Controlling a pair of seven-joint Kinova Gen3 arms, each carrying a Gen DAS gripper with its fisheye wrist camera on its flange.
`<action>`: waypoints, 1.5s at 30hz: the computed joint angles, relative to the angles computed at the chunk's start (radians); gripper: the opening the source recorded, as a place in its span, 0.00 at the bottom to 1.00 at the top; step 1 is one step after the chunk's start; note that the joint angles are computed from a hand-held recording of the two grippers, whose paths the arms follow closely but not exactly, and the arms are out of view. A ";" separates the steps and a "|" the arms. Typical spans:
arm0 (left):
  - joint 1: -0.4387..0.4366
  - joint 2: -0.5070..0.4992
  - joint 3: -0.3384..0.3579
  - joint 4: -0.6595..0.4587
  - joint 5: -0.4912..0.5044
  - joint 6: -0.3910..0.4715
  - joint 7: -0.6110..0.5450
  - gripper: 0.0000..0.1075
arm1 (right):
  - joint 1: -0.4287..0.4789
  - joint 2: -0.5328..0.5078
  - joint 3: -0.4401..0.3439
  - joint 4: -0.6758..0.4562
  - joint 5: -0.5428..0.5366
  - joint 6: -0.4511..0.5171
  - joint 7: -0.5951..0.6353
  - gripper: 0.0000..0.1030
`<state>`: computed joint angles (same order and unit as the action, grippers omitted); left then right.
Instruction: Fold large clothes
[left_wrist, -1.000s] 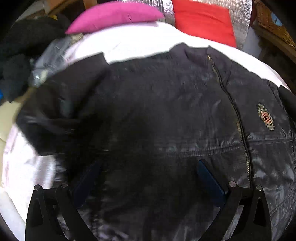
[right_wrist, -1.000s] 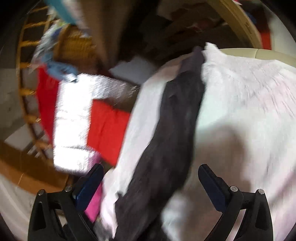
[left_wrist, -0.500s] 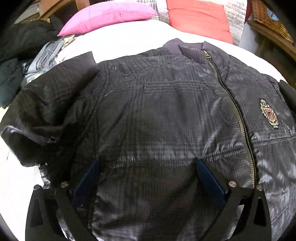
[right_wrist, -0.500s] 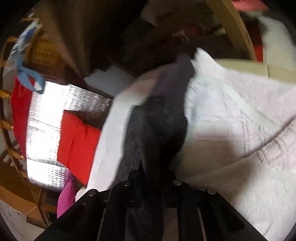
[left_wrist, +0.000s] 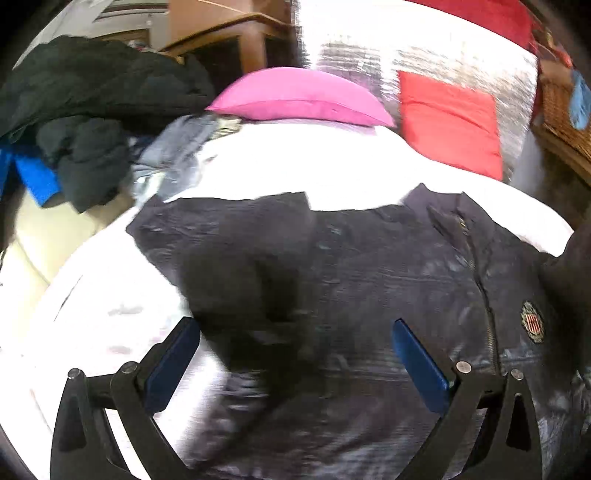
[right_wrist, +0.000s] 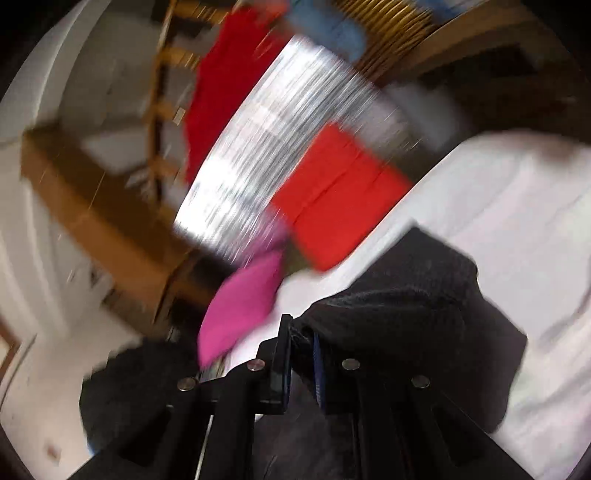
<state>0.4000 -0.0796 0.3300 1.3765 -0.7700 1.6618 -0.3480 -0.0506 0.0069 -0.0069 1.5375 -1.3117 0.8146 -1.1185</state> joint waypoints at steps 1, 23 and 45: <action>-0.006 -0.017 -0.001 0.012 -0.007 0.006 0.005 0.96 | -0.034 0.001 -0.033 -0.002 0.036 -0.005 -0.017 0.11; -0.117 -0.108 0.046 0.095 0.131 -0.390 -0.005 0.96 | 0.182 -0.114 -0.172 0.174 0.377 -0.021 -0.289 0.76; 0.005 0.055 -0.147 -0.031 0.212 -0.369 -0.130 0.28 | -0.100 0.022 -0.055 0.012 0.836 -0.055 -0.547 0.24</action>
